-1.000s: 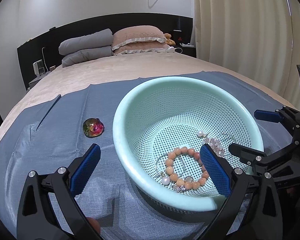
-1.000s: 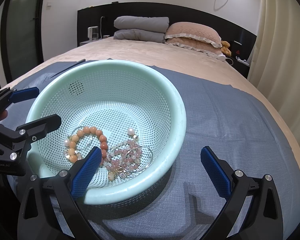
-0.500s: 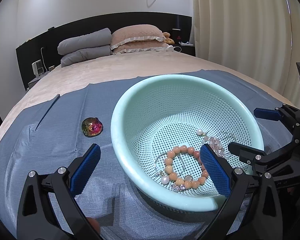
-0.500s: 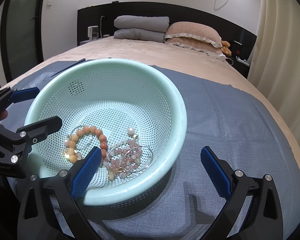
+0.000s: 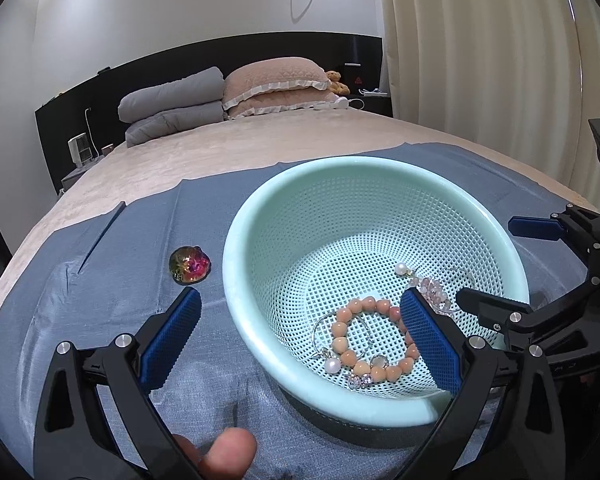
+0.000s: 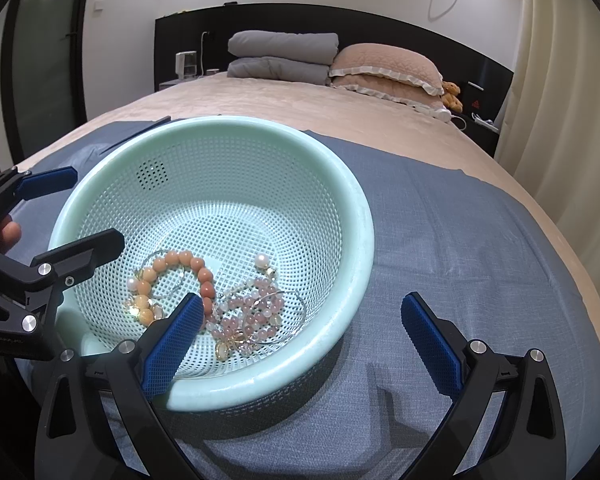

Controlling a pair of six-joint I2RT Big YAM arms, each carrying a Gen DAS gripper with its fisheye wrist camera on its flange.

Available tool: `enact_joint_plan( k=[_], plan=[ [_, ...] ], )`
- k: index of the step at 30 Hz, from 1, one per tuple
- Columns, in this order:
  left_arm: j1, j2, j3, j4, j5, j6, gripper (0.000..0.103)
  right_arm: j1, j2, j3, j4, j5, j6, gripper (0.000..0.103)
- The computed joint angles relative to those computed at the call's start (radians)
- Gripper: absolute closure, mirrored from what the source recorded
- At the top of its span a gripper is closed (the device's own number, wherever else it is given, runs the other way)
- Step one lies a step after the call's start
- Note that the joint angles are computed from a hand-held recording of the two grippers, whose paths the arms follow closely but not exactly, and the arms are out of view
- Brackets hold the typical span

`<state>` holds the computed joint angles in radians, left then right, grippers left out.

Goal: Organize jewelry

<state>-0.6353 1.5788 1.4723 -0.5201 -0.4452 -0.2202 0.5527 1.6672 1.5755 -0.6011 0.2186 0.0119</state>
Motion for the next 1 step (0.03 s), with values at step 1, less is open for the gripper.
enact_joint_plan(
  k=[1],
  plan=[
    [0.002, 0.0, 0.001, -0.002, 0.004, -0.005, 0.006, 0.0, 0.001, 0.001, -0.001, -0.001, 0.0, 0.008]
  ],
)
